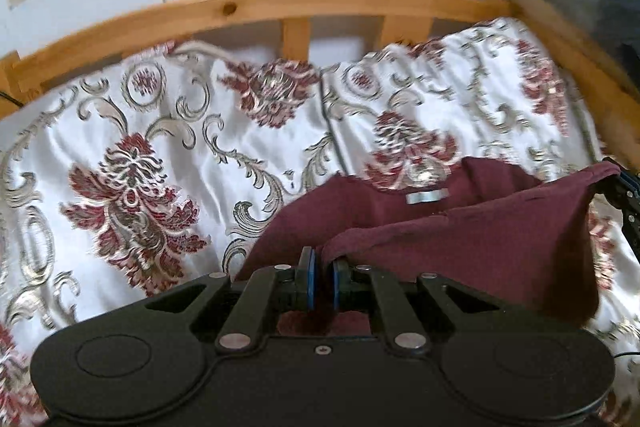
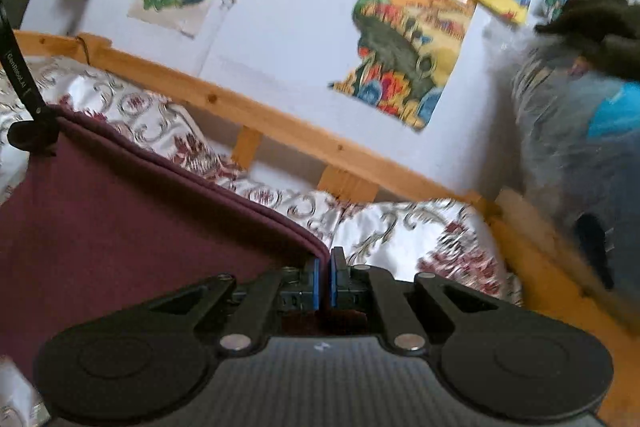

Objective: Fold small clothes
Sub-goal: 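Lift the hem with both tools and fold it toward the collar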

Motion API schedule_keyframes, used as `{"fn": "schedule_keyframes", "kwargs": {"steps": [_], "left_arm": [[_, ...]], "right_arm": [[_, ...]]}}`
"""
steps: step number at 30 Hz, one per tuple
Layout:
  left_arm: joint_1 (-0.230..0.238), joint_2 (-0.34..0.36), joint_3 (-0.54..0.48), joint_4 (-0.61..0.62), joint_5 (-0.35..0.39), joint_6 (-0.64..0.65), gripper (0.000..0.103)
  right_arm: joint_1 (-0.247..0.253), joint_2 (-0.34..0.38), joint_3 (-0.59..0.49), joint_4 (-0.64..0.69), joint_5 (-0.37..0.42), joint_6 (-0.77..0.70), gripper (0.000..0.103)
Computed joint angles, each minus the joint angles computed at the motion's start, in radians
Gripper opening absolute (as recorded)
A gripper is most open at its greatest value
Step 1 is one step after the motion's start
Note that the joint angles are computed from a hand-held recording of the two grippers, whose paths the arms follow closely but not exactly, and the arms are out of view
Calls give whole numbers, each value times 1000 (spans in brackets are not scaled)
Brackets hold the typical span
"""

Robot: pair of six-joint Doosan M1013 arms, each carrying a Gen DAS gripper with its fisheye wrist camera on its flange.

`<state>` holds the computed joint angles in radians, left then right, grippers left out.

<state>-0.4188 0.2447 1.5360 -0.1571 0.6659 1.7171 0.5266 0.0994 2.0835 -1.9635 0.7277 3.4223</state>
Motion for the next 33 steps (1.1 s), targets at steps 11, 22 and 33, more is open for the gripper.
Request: {"fn": "schedule_keyframes", "kwargs": {"steps": [11,22,33], "left_arm": [[1,163,-122,11,83,-46,10],[60,135,-74,-161,-12,61,79],[73,113,15,-166,-43,15,77]], "right_arm": [[-143,101,-87,143,-262,-103,7],[-195,142,-144,316,-405,-285,12],[-217,63,-46,-49,-501,195,78]]}}
